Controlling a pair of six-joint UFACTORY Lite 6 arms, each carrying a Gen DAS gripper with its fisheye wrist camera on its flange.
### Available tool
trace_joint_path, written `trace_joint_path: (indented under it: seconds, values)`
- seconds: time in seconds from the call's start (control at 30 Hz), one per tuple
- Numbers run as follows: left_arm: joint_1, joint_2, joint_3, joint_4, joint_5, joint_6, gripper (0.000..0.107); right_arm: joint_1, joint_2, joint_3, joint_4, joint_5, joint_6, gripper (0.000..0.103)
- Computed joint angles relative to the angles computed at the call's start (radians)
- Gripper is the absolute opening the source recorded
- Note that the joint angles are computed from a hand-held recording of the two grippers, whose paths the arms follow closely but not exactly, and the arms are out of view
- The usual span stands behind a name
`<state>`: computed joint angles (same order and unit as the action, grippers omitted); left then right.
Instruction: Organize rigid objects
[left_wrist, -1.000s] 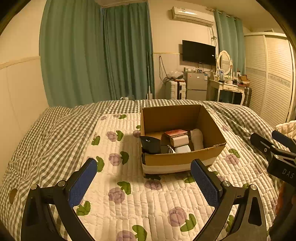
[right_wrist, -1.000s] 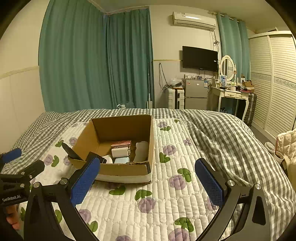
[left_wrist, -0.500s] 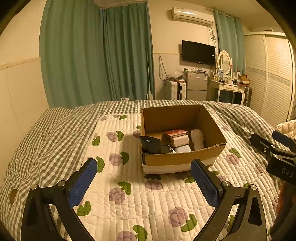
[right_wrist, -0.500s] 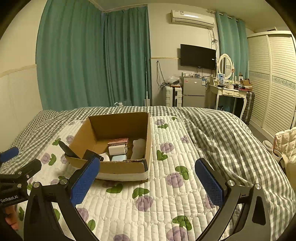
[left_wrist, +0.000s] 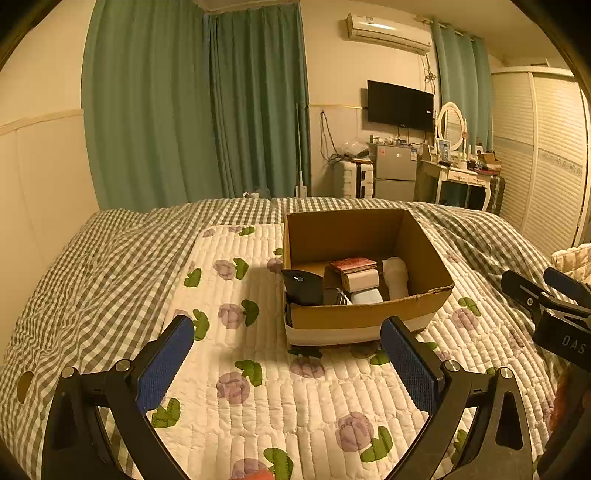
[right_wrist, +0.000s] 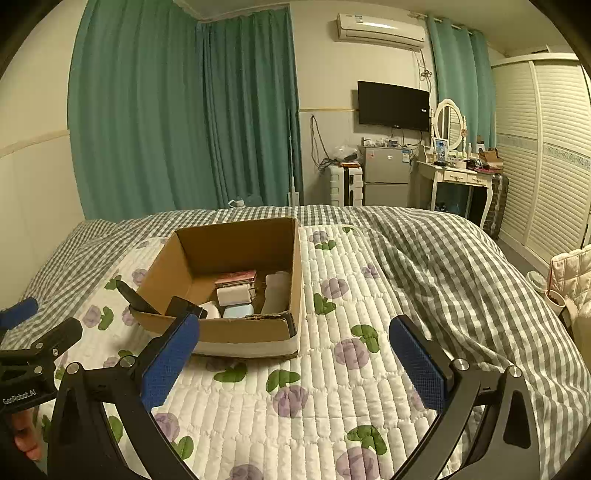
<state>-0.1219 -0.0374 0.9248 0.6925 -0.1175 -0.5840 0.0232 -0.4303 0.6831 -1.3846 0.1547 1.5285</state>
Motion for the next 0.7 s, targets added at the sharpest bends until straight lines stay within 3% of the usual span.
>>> trace_joint_path:
  seconds: [0.07,0.5,0.7]
  values:
    - [0.002,-0.006,-0.004,-0.048,-0.001,0.039,0.103,-0.002,-0.003,0.000,0.002,-0.004,-0.004,0.103]
    - [0.003,-0.010,-0.006,0.024,-0.005,-0.025,0.103,0.015,-0.008,-0.001,-0.057,0.008,0.055,0.103]
    - [0.007,-0.012,-0.006,0.146,-0.006,-0.148,0.103,0.019,-0.006,-0.003,-0.069,0.011,0.066,0.103]
